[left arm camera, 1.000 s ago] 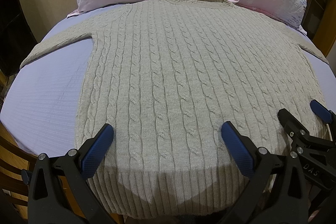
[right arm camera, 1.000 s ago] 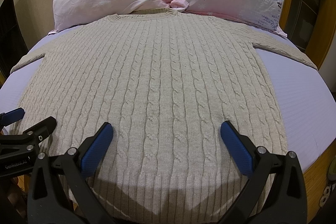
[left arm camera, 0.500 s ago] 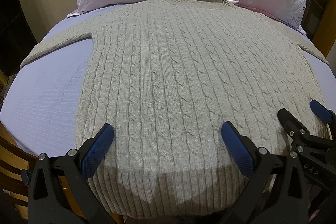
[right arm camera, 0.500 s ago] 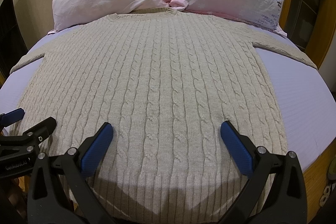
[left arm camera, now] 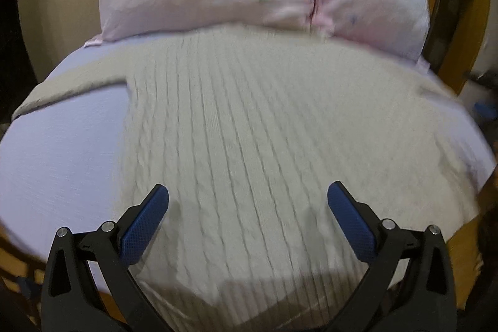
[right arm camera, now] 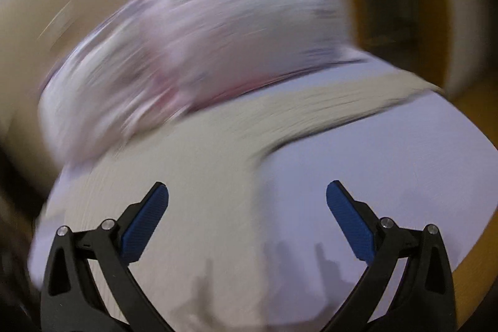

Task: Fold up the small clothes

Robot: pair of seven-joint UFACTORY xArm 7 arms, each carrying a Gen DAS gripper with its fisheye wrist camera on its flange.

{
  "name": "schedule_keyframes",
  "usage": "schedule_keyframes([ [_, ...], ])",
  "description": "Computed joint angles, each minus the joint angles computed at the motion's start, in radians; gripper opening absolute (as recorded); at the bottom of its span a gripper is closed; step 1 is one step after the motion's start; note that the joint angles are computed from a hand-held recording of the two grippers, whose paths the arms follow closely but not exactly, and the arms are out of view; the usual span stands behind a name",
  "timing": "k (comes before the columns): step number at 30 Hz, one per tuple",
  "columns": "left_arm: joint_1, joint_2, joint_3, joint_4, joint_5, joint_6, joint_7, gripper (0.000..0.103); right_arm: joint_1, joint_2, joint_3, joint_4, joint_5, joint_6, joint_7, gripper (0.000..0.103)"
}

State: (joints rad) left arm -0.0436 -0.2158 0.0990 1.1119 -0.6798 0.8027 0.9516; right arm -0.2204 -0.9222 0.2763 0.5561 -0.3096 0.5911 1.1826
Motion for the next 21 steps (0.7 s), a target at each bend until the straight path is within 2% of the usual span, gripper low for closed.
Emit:
schedule_keyframes([
  [1, -0.035, 0.031, 0.058, 0.050, -0.085, 0.017, 0.036, 0.102, -0.048, 0.016, -0.085, -0.014, 0.027, -0.010, -0.015, 0.074],
  [2, -0.033, 0.050, 0.074, 0.074, -0.144, 0.026, 0.068, 0.102, -0.063, 0.032, -0.128, -0.017, 0.023, -0.011, -0.010, 0.068],
  [3, 0.007, 0.073, 0.055, 0.107, -0.211, 0.041, 0.097, 0.102, -0.101, 0.061, -0.174, -0.015, 0.032, -0.013, -0.013, 0.059],
  [4, 0.021, 0.104, 0.069, 0.151, -0.299, 0.062, 0.136, 0.102, -0.130, 0.096, -0.219, -0.014, 0.046, -0.027, -0.019, 0.053],
  [6, 0.056, 0.179, 0.083, 0.243, -0.451, 0.086, 0.192, 0.102, -0.167, 0.153, -0.294, -0.016, 0.087, -0.070, -0.029, 0.049],
  [8, 0.089, 0.234, 0.070, 0.314, -0.494, 0.080, 0.181, 0.102, -0.200, 0.202, -0.339, -0.017, 0.132, -0.109, -0.031, 0.047],
  [10, 0.122, 0.315, 0.056, 0.412, -0.490, 0.071, 0.124, 0.102, -0.213, 0.256, -0.372, -0.017, 0.178, -0.163, -0.040, 0.044],
  [11, 0.136, 0.348, 0.048, 0.453, -0.481, 0.071, 0.092, 0.102, -0.232, 0.279, -0.369, -0.016, 0.185, -0.202, -0.038, 0.043],
  [14, 0.174, 0.463, 0.031, 0.591, -0.426, 0.070, -0.048, 0.102, -0.251, 0.333, -0.374, -0.005, 0.217, -0.262, -0.057, 0.030],
  [16, 0.199, 0.520, 0.022, 0.660, -0.395, 0.074, -0.138, 0.102, -0.239, 0.370, -0.406, -0.014, 0.251, -0.334, -0.085, 0.008],
  [17, 0.214, 0.551, 0.019, 0.696, -0.379, 0.076, -0.179, 0.102, -0.232, 0.384, -0.418, -0.017, 0.277, -0.371, -0.111, 0.008],
  [18, 0.227, 0.580, 0.018, 0.730, -0.361, 0.077, -0.223, 0.102, -0.266, 0.372, -0.387, -0.037, 0.269, -0.407, -0.127, 0.007],
  [19, 0.236, 0.619, 0.020, 0.780, -0.335, 0.079, -0.294, 0.102, -0.327, 0.361, -0.315, -0.027, 0.220, -0.402, -0.107, 0.006],
  [21, 0.271, 0.674, 0.008, 0.854, -0.322, 0.102, -0.371, 0.102, -0.430, 0.295, -0.152, 0.001, 0.093, -0.409, -0.099, 0.006],
])
